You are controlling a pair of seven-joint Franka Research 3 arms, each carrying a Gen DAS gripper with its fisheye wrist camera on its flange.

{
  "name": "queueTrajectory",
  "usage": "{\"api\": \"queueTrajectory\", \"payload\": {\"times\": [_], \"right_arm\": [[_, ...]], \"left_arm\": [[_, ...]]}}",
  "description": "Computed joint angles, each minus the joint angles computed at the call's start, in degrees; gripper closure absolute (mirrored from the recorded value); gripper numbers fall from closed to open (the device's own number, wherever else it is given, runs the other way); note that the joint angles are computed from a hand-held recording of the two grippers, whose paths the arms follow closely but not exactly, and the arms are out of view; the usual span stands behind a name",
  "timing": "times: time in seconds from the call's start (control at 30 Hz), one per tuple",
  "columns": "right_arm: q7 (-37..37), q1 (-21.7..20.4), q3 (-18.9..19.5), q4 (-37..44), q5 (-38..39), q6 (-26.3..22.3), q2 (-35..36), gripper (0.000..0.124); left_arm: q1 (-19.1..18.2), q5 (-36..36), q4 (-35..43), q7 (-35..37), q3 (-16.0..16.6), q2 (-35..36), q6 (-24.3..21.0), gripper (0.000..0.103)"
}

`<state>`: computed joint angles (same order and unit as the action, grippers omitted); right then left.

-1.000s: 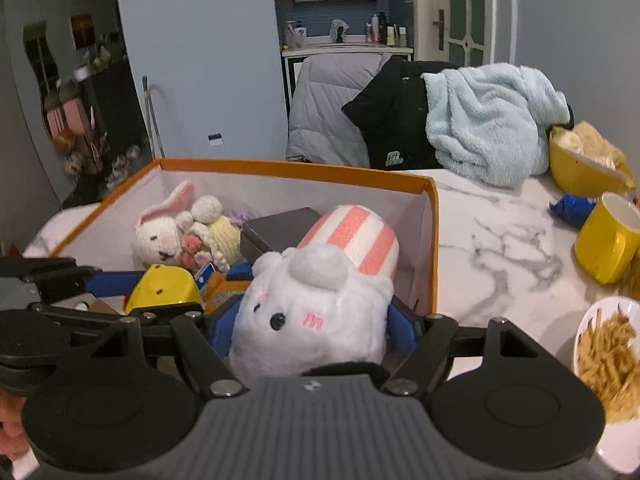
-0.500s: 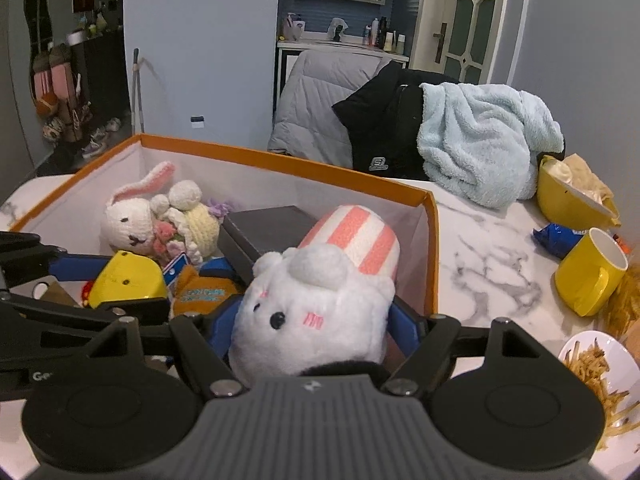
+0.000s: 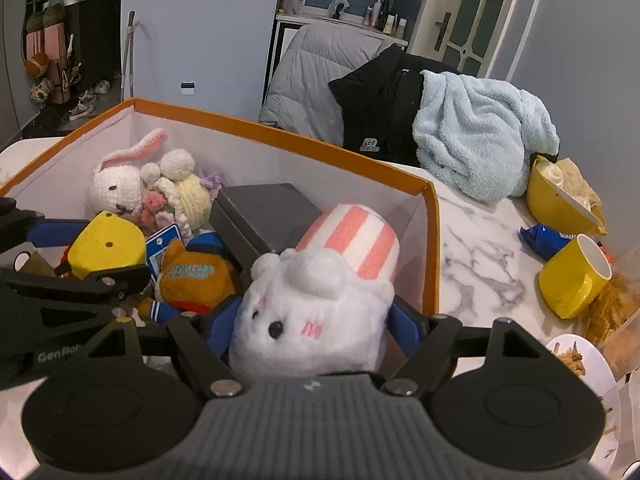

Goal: Organize objects

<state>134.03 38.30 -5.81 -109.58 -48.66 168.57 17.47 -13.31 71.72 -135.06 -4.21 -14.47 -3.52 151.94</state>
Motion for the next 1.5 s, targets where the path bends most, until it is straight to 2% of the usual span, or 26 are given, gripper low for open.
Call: {"api": "queueTrajectory", "payload": {"times": [0.07, 0.1, 0.2, 0.23, 0.37, 0.5, 0.87, 0.97, 1.07, 1.23, 1.33, 1.43, 1.5], "right_arm": [[2.37, 1.41, -1.45, -0.2, -3.3, -0.31, -0.59, 0.037], [7.21, 3.16, -3.52, -0.12, -8.75, -0.18, -1.05, 0.035], [15.11, 3.48, -4.22, -0.07, -16.18, -0.36, -2.63, 0.03], [17.4, 3.38, -4.18, -0.08, -18.2, -0.6, -3.18, 0.029], [18.02, 1.42, -1.68, -0.45, -20.71, -2.21, -4.93, 0.029], [17.56, -0.87, 1.23, -1.2, -21.44, -3.66, -6.25, 0.029], [21.27, -7.23, 7.79, -5.27, -24.39, -3.73, -9.66, 0.028], [23.15, -8.41, 8.96, -6.87, -24.66, -3.56, -11.34, 0.027], [23.1, -9.08, 10.41, -7.91, -23.62, -5.16, -12.68, 0.026], [23.95, -9.68, 12.23, -8.99, -22.87, -6.9, -14.39, 0.024], [24.32, -9.95, 13.1, -9.66, -21.23, -7.77, -15.29, 0.022], [23.75, -9.73, 14.15, -9.8, -19.21, -10.74, -15.96, 0.022], [23.82, -9.69, 14.59, -9.97, -18.27, -11.42, -16.33, 0.022]], "left_arm": [[0.39, 1.62, -0.77, -3.04, 0.22, -1.14, 1.22, 0.031], [0.68, 3.1, -1.26, -5.73, 0.21, -1.97, 1.81, 0.027], [1.32, 5.24, -1.98, -9.46, -0.02, -3.8, 2.83, 0.023], [1.57, 6.13, -2.16, -10.53, -0.1, -4.29, 3.4, 0.023], [1.96, 6.67, -2.26, -11.47, -0.7, -5.28, 3.77, 0.022], [1.94, 6.14, -2.37, -10.89, -1.14, -5.78, 3.66, 0.022], [1.28, 2.63, -4.25, -6.92, -2.57, -8.52, 2.57, 0.022], [1.21, 1.88, -4.82, -6.88, -3.32, -9.81, 1.48, 0.015], [0.71, 0.75, -5.15, -5.64, -4.24, -10.92, -0.74, 0.014], [-0.64, -6.71, -5.61, -1.32, -5.3, -13.4, -5.73, 0.014], [-1.13, -8.12, -6.01, 1.33, -6.32, -15.15, -8.82, 0.014], [-1.41, -9.5, -7.77, 3.84, -5.7, -17.8, -6.95, 0.006], [-1.34, -10.83, -8.47, 5.33, -5.97, -19.24, -6.52, 0.005]]}}
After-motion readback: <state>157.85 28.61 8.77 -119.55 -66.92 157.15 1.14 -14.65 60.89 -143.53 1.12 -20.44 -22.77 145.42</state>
